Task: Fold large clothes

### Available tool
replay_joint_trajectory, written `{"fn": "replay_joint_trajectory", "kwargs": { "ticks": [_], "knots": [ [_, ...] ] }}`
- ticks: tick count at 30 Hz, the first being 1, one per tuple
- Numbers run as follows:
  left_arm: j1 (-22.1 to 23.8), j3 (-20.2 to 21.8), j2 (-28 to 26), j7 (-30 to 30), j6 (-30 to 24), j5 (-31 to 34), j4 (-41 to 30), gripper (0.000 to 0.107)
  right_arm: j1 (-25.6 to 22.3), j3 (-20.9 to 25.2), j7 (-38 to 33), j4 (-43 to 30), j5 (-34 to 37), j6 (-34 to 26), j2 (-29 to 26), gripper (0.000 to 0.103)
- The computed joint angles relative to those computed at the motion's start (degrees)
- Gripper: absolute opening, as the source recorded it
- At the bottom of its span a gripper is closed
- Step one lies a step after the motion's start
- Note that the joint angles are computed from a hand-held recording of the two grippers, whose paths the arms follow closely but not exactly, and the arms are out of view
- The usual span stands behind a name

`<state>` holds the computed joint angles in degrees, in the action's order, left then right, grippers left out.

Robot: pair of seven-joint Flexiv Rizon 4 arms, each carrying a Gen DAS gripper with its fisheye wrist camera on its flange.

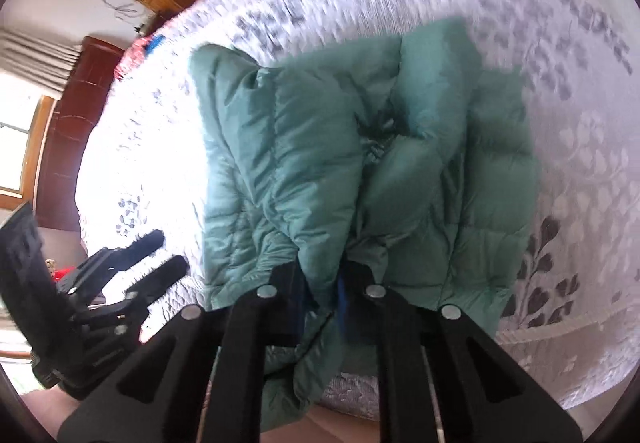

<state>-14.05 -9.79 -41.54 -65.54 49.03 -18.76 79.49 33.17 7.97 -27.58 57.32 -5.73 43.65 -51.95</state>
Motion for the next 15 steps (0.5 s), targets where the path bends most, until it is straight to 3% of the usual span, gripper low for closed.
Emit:
{"fn": "replay_joint_trajectory", "kwargs": {
  "ticks": [6,15],
  "knots": [
    [-0.8,-0.9,0.8,0.7,2.3,-0.2,1.0,0.056,3.3,-5.9,5.8,11.6,-8.5,6.0,8.9,0.009],
    [-3.1,-2.7,-1.1,2.0,3.1,-0.6,-1.0,0.056,0.6,-5.4,18.3,27.6,-12.5,10.2,15.7,0.009]
  ]
}}
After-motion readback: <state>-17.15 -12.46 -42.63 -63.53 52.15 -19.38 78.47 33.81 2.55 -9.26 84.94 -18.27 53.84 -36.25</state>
